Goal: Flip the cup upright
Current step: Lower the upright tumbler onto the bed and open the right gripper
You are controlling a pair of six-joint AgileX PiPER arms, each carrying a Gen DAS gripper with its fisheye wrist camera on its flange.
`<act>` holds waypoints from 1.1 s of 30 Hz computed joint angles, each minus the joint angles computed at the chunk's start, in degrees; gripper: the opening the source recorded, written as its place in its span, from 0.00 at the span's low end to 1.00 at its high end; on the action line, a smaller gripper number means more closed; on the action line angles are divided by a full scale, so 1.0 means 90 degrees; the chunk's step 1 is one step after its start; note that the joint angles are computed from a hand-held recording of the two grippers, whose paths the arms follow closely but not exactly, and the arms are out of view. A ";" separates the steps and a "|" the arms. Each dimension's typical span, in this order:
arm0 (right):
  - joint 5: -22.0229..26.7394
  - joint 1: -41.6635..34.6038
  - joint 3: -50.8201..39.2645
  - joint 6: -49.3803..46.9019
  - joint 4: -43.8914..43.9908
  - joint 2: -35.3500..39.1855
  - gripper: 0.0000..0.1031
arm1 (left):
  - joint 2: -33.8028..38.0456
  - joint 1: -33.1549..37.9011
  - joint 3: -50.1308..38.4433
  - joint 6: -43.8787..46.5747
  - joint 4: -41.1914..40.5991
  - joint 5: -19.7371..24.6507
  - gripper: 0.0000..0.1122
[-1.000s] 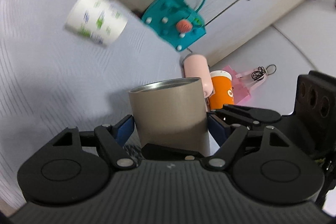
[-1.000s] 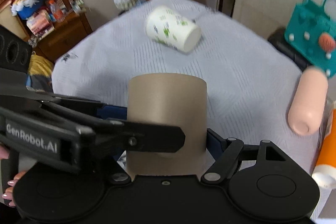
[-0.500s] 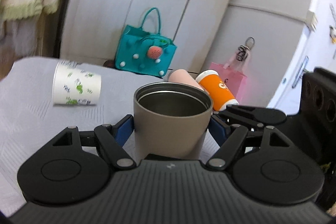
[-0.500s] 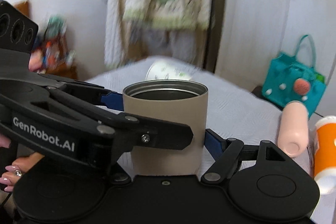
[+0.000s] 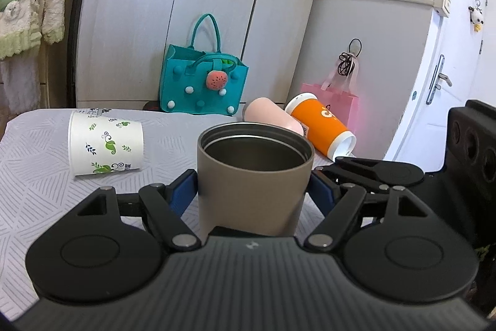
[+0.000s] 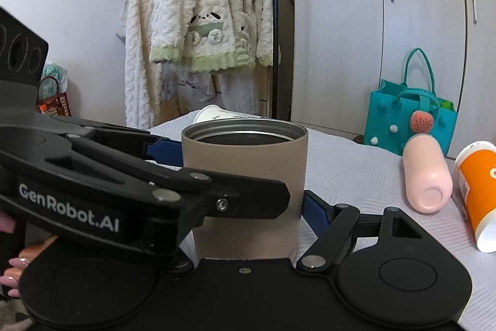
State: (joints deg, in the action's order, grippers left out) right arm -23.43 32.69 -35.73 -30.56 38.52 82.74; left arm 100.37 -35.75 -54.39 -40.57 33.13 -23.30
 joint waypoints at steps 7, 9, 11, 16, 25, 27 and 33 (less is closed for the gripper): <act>-0.0779 0.0366 0.0393 -0.0155 0.0369 -0.0006 0.79 | -0.0010 -0.0167 0.0147 0.0694 -0.0483 -0.0114 0.69; -0.1151 0.0701 0.0470 -0.0662 0.1024 0.0037 0.79 | -0.0042 -0.0206 0.0195 0.0649 -0.0437 -0.0144 0.71; -0.1550 0.1026 0.0514 -0.1116 0.1547 0.0111 0.81 | -0.0086 -0.0197 0.0230 0.0418 -0.0238 -0.0180 0.73; -0.1845 0.1263 0.0656 -0.1157 0.1716 0.0083 0.84 | -0.0176 -0.0159 0.0257 -0.0027 0.0148 -0.0116 0.75; -0.1832 0.1144 0.0774 -0.0780 0.1528 -0.0031 0.87 | -0.0246 -0.0185 0.0290 0.0020 0.0056 -0.0019 0.82; -0.1829 0.1168 0.0774 -0.0825 0.1567 -0.0062 0.88 | -0.0280 -0.0195 0.0298 0.0084 0.0011 0.0001 0.82; -0.2039 0.1541 0.0801 -0.1366 0.2331 -0.0232 0.90 | -0.0576 -0.0176 0.0469 0.0012 -0.0098 0.0170 0.82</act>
